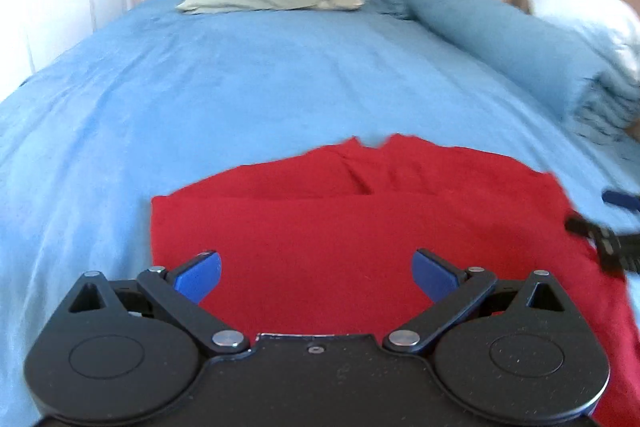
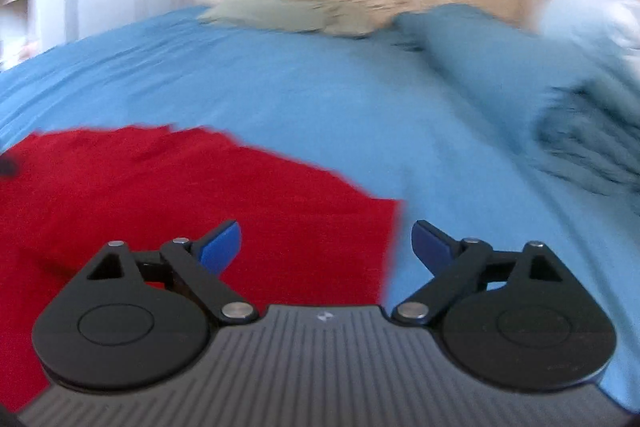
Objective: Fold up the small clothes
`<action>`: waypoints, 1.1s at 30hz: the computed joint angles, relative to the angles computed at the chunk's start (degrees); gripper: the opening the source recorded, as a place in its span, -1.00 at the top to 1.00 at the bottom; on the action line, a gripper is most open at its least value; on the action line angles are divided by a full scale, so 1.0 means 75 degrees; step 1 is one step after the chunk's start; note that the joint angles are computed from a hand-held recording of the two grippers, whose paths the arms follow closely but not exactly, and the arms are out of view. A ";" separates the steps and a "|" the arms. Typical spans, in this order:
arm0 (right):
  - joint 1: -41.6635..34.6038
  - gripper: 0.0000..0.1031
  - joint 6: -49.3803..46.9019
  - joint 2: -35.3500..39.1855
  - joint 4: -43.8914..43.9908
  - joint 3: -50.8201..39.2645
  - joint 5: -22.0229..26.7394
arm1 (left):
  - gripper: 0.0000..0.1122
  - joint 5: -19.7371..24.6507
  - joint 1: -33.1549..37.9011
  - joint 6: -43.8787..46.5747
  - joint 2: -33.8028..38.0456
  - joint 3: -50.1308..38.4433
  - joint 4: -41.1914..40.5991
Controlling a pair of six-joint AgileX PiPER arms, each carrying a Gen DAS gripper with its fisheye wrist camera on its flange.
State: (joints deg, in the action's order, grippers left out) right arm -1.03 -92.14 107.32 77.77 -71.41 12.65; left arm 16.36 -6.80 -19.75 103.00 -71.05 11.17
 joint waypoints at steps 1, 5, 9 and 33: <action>-0.0003 -1.00 0.0764 0.0254 -0.0754 -0.0277 0.0315 | -0.83 0.0074 0.0072 0.0151 0.0232 -0.0190 -0.0235; -0.0021 -1.00 0.2299 0.1067 -0.2074 -0.1023 0.0785 | -0.83 0.0177 0.0312 0.0371 0.0825 -0.0413 -0.0761; -0.0543 -1.00 0.1178 0.1300 -0.0588 -0.1005 0.1543 | -0.84 0.0088 0.0144 -0.0475 0.0882 -0.0339 0.0634; -0.3154 -1.00 0.3062 -0.4814 -0.3252 0.0780 0.3936 | -0.84 0.4512 -0.2634 -0.3357 -0.4967 0.0991 0.3456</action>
